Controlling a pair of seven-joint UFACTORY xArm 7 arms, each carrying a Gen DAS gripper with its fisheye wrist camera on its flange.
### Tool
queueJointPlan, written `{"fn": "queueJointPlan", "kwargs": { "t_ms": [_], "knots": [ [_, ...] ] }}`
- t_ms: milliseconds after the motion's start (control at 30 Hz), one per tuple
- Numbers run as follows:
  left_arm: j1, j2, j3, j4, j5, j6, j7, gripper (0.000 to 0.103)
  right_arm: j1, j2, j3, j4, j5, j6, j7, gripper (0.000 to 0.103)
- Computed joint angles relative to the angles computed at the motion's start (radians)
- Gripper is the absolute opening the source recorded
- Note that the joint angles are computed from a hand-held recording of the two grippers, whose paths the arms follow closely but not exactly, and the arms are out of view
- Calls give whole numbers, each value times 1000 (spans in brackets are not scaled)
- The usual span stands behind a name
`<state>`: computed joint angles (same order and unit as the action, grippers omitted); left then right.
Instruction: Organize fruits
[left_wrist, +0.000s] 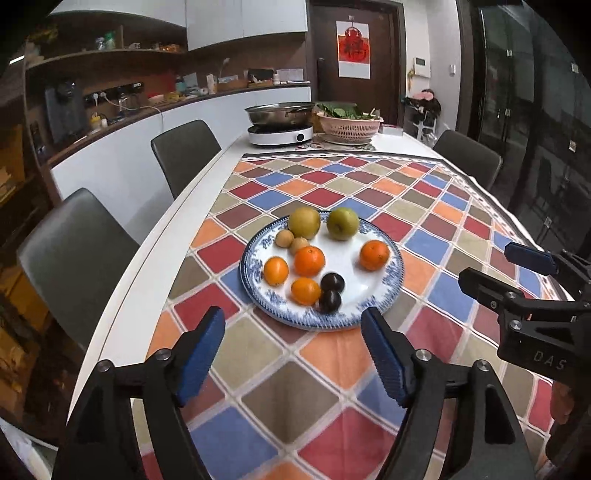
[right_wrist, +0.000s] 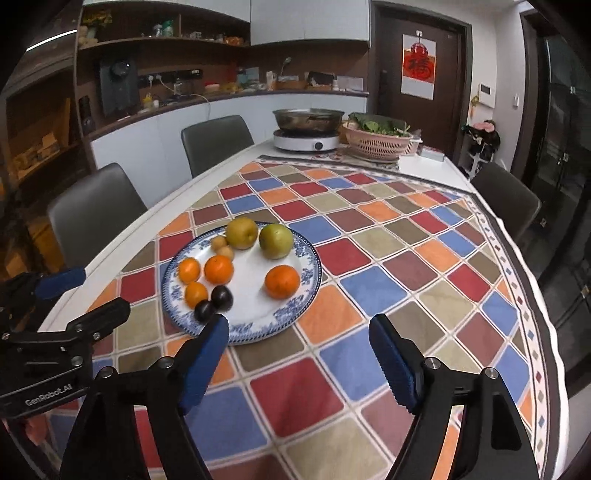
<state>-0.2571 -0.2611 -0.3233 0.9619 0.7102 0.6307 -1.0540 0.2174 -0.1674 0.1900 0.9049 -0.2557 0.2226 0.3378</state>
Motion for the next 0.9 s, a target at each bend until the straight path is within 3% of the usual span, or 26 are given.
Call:
{"fn": "queueJointPlan", "kwargs": {
  "t_ms": [367, 633, 900],
  "knots": [
    [16, -204, -108, -108, 14, 74, -107, 90, -68, -269, 86, -222, -23, -21, 120, 84],
    [35, -290, -170, -150, -11, 95, -125, 97, -105, -454, 146, -337, -12, -23, 173, 84],
    [45, -343, -215, -177, -42, 89, -134, 97, -75, -533, 131, -397, 27, -14, 162, 84]
  ]
}}
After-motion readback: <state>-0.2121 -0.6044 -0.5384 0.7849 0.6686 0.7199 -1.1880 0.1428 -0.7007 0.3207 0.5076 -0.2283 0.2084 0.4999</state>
